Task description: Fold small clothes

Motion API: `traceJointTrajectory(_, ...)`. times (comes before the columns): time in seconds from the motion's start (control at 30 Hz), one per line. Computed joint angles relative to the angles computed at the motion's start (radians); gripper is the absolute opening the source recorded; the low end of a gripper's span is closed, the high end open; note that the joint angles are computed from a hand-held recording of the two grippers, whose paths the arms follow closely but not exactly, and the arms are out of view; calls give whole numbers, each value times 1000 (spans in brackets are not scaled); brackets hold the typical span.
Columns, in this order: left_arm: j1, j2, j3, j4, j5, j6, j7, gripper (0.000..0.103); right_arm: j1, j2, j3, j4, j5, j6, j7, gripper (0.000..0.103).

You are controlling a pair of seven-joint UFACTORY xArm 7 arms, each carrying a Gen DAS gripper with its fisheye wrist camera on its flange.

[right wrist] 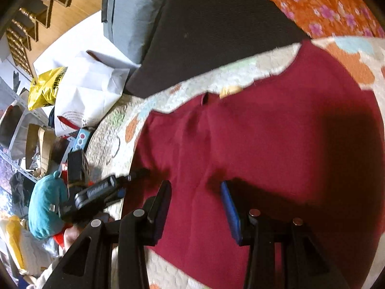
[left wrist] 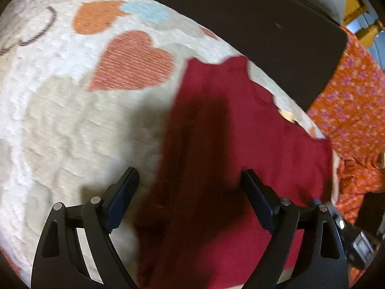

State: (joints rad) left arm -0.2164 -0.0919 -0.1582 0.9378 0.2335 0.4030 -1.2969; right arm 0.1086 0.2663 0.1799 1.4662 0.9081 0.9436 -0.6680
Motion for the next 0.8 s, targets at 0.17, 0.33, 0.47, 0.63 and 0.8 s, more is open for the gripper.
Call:
traceJointTrajectory(0.17, -21, 43, -2, 61, 16, 53, 40, 84, 31, 94, 18, 119, -34, -69, 40, 40)
traceJointTrajectory(0.33, -32, 68, 10, 83, -9, 43, 53, 87, 49, 303, 36, 361, -189, -19, 217, 38)
traceJointTrajectory(0.47, -35, 56, 15, 68, -27, 34, 64, 90, 21, 307, 59, 374, -213, 1, 257, 29)
traceJointTrajectory(0.63, -29, 36, 19, 39, -61, 1, 72, 90, -67, 135, 77, 166, -130, 105, 117, 30)
traceJointTrajectory(0.8, -27, 50, 7, 66, -9, 42, 48, 91, -57, 49, 36, 13, -33, 65, -8, 30)
